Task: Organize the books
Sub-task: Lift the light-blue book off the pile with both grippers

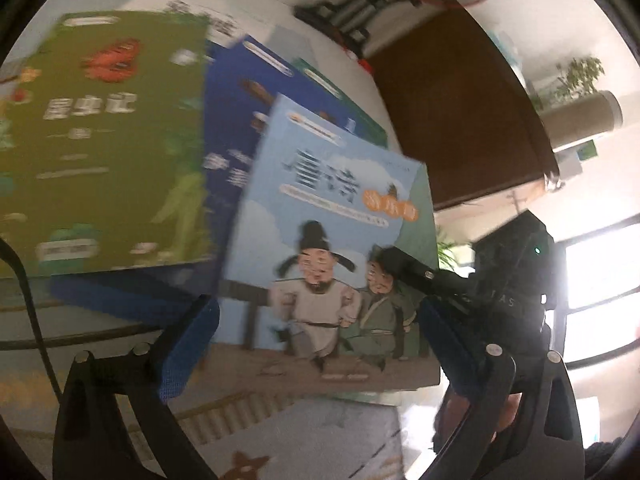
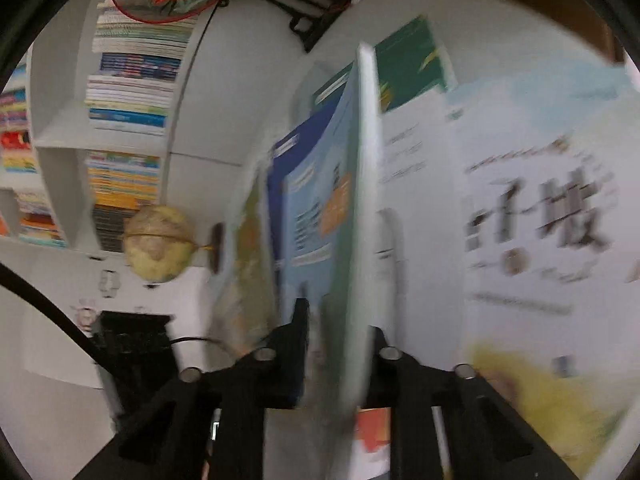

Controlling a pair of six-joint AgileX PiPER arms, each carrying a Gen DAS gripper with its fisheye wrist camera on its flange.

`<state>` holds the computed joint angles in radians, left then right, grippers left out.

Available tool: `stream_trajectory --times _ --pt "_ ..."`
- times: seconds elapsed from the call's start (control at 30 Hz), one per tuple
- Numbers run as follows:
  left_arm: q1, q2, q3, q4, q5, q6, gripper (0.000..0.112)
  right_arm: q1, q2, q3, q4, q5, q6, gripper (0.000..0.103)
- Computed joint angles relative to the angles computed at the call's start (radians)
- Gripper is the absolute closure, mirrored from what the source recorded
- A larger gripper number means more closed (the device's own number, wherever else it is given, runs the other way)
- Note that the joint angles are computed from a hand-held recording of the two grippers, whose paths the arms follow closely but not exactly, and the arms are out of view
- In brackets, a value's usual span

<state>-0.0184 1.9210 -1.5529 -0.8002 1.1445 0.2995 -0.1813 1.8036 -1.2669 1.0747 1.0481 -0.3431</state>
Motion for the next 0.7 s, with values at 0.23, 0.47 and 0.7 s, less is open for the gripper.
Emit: stream_trajectory --times 0.23,0.47,0.7 --pt "0.017 0.007 0.012 0.033 -0.024 -0.069 0.013 -0.02 -0.04 -0.024 -0.129 0.015 0.025 0.09" --pt "-0.042 0.037 -0.009 0.046 -0.07 -0.127 0.013 -0.013 -0.006 -0.05 -0.16 0.043 0.022 0.09" --pt "0.018 0.01 0.014 -0.198 0.073 0.023 0.014 -0.07 0.018 -0.033 -0.123 0.07 -0.005 0.087"
